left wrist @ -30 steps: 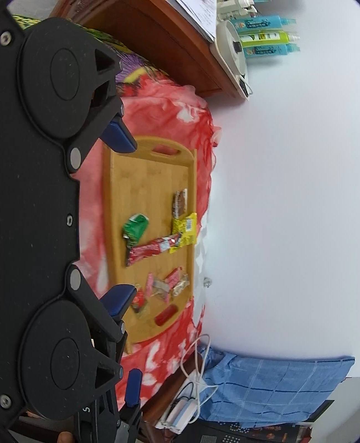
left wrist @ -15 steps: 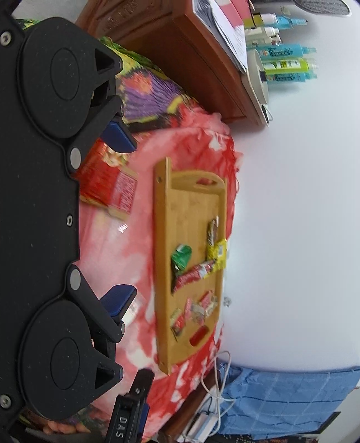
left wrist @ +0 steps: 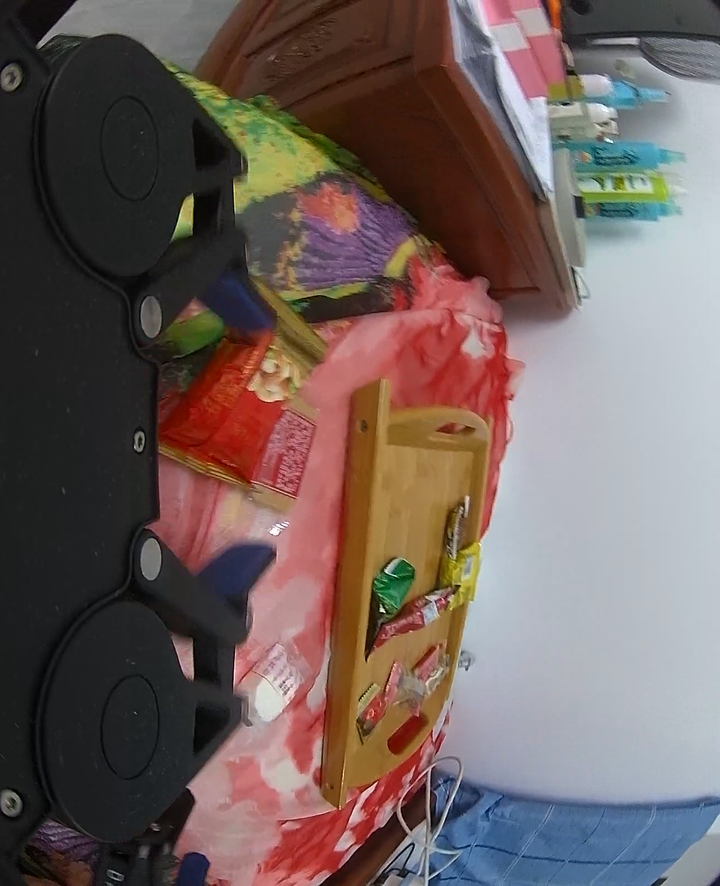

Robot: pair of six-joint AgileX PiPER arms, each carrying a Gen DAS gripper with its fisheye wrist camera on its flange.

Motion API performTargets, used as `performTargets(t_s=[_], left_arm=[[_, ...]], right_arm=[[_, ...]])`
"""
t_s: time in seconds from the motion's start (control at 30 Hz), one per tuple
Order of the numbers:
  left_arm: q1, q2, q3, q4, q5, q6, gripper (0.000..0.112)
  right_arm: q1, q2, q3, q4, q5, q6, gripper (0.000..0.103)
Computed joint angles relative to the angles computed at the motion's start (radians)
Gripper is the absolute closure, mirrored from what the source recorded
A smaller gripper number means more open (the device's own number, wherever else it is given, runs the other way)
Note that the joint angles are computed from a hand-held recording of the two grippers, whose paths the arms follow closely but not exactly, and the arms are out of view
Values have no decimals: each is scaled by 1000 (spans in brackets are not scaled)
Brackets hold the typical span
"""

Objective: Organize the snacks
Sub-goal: 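Move the left gripper to the red peanut bag while the right gripper approaches the red box packet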

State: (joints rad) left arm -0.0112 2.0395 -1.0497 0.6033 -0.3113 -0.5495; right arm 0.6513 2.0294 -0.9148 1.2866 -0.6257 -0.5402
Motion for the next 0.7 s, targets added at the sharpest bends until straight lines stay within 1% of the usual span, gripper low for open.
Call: performTargets(t_s=[0.07, 0.1, 0.13, 0.17, 0.2, 0.23, 0.27, 0.3, 0.37, 0.4, 0.43, 0.47, 0.53, 0.57, 0.6, 0.63, 0.7], left_arm=[[7, 2, -3, 78, 8, -105, 53], [11, 4, -4, 113, 8, -151, 53], [11, 7, -5, 114, 11, -165, 53], [9, 8, -3, 83, 14, -144, 53], [5, 10, 0, 20, 15, -93, 53], [2, 12, 4, -46, 11, -38, 53], [-1, 15, 8, -112, 3, 19, 50], [-4, 18, 11, -182, -4, 78, 45], [-6, 26, 3, -270, -4, 136, 44], [-5, 30, -4, -281, -1, 136, 44], [-3, 36, -17, -271, 11, 116, 44], [0, 43, -37, -223, 32, 62, 46], [6, 60, -78, -100, 72, -73, 47], [8, 67, -91, -42, 80, -132, 49], [8, 76, -107, 16, 89, -192, 54], [6, 85, -123, 63, 97, -239, 55], [-1, 100, -145, 96, 105, -263, 59]], right_arm=[[6, -6, 15, -42, 6, 30, 0], [10, -11, 21, -62, 6, 46, 0], [14, -13, 25, -81, 5, 56, 2], [15, -14, 26, -92, 9, 50, 4], [17, -14, 25, -103, 14, 35, 6], [19, -12, 23, -111, 18, 24, 13], [21, -10, 15, -99, 29, -7, 20], [21, -8, 9, -91, 39, -27, 24], [25, -7, 13, -115, 38, -14, 29], [26, -7, 13, -118, 37, -16, 30], [33, -6, 14, -116, 26, -25, 35], [41, -4, 11, -105, 14, -48, 38], [56, 3, 3, -77, -7, -103, 38], [62, 7, -1, -65, -12, -128, 39], [64, 9, -5, -62, -11, -147, 39], [65, 10, -6, -68, -8, -152, 40], [64, 10, -7, -79, 2, -151, 41]])
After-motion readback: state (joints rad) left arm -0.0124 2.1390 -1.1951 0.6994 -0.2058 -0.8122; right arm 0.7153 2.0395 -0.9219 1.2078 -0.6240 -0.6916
